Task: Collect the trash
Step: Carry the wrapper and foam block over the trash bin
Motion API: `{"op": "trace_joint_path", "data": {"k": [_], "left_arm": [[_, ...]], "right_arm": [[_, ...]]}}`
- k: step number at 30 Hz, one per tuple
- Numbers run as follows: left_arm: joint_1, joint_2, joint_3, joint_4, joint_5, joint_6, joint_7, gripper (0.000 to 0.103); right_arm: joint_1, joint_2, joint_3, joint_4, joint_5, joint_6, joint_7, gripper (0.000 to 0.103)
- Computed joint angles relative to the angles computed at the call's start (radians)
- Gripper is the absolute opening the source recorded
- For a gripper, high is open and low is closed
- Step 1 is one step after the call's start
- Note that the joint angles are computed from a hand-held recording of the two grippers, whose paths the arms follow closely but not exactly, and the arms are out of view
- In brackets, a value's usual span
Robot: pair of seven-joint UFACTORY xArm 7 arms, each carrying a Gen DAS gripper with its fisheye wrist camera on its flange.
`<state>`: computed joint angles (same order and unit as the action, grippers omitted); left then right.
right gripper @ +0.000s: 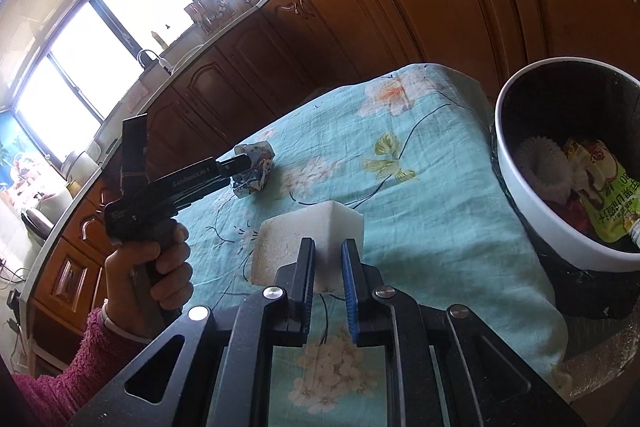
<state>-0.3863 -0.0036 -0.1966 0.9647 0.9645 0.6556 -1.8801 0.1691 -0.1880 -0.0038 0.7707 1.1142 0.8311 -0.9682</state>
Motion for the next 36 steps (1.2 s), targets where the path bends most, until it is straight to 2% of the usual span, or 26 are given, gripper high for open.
{"op": "trace_joint_path", "data": {"k": [2,3,5,6,9,15,25,36], "left_arm": [[0.007,0.04,0.01,0.028,-0.002,-0.011,0.018,0.056],[0.007,0.055,0.017,0.036,-0.004,-0.017,0.026,0.041],[0.0,0.075,0.03,0.046,0.01,-0.036,0.019,0.031],[-0.007,0.079,0.033,0.052,0.026,-0.031,0.007,0.021],[-0.026,0.079,0.035,0.059,0.035,-0.025,0.006,0.015],[-0.073,0.047,-0.004,0.049,0.038,-0.023,-0.015,0.011],[-0.179,0.09,-0.043,0.144,0.071,-0.027,-0.036,0.011],[-0.263,0.214,0.003,0.312,0.022,-0.049,0.104,0.011]], "right_arm": [[-0.005,0.003,-0.003,0.001,-0.002,-0.002,0.001,0.014],[-0.008,0.003,-0.006,0.001,-0.003,0.0,0.001,0.014],[-0.016,0.002,-0.012,0.001,-0.004,0.0,0.002,0.014],[-0.019,0.004,-0.015,0.003,-0.003,0.0,0.0,0.014],[-0.032,0.008,-0.023,0.009,0.002,0.001,-0.004,0.014],[-0.061,0.004,-0.038,0.01,-0.001,0.006,-0.016,0.014],[-0.127,-0.016,-0.085,-0.008,-0.025,0.019,-0.028,0.013],[-0.207,0.005,-0.129,0.025,-0.027,0.032,-0.048,0.013]]}}
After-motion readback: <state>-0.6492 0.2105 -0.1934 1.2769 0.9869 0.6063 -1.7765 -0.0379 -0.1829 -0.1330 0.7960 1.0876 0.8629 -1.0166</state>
